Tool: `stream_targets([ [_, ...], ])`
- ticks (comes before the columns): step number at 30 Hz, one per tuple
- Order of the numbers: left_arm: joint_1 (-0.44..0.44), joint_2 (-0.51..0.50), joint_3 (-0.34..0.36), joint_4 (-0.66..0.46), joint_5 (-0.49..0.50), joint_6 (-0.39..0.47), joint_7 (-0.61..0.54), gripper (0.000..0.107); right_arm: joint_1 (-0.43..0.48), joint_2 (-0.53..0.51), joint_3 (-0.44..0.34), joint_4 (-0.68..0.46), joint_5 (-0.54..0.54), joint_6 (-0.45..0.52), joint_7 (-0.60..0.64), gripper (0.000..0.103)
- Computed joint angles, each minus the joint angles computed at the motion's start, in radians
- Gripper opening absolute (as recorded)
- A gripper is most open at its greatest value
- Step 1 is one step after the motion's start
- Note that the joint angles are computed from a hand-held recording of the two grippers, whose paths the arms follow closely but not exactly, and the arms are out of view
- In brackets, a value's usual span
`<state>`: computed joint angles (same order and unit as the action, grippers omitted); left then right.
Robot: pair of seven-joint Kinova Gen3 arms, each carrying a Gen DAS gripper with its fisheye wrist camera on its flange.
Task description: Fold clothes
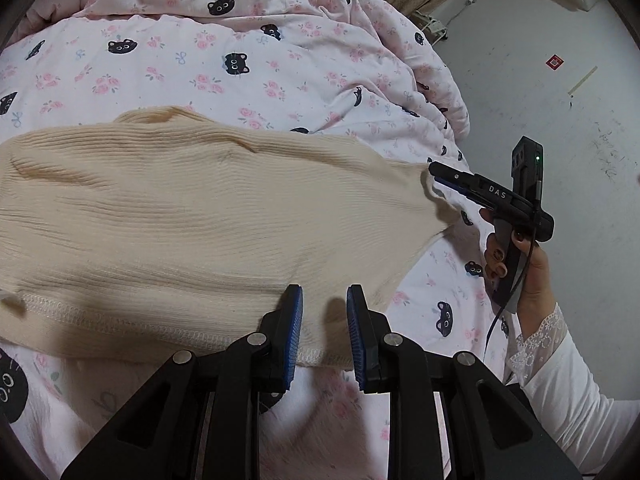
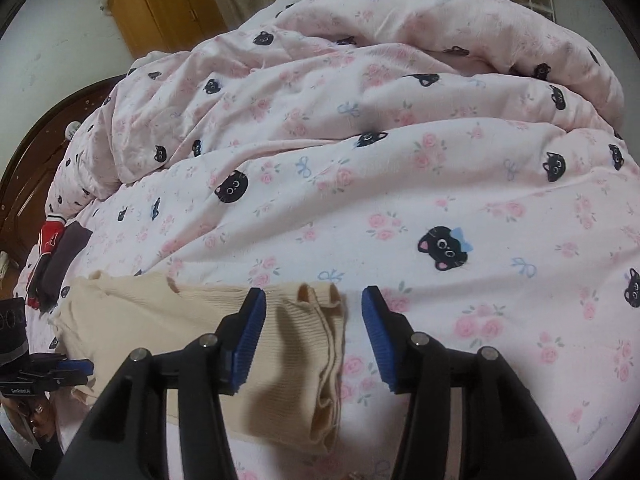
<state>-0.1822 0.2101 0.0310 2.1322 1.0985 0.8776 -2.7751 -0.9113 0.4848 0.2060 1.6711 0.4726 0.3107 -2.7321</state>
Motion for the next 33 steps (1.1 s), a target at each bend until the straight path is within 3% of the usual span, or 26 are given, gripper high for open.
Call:
stream_targets([
  [6,-0.002,0.007,0.001,-0.004,-0.002,0.003,0.001,0.019,-0.126,0.026,0.104,-0.032,0.142,0.073,-0.111,0.051],
  [9,-0.004,0.009,0.001,-0.004,-0.001,0.005,-0.001,0.019,-0.121,0.025,0.085,-0.037,0.195,0.079,-0.142,0.042],
  [11,-0.005,0.011,0.001,-0.004,-0.001,0.007,0.000,0.019,-0.102,0.028,0.051,-0.050,0.212,0.096,-0.141,0.028],
  [14,-0.008,0.016,0.001,-0.005,-0.001,0.010,0.002,0.019,-0.069,0.037,0.001,-0.074,0.217,0.132,-0.126,0.016],
  [19,-0.009,0.017,0.001,-0.005,-0.001,0.010,0.003,0.019,-0.014,0.050,-0.062,-0.095,0.194,0.156,-0.099,0.005],
  [25,-0.008,0.020,0.003,-0.006,-0.001,0.006,0.004,0.019,-0.098,0.036,0.032,-0.064,0.302,0.148,-0.260,0.005],
  [30,-0.009,0.020,0.003,-0.004,-0.001,0.007,0.003,0.019,0.004,0.043,-0.075,-0.088,0.243,0.176,-0.198,0.010],
  [33,-0.010,0.020,0.003,-0.004,-0.002,0.008,0.003,0.019,0.031,0.043,-0.098,-0.092,0.199,0.179,-0.162,0.041],
])
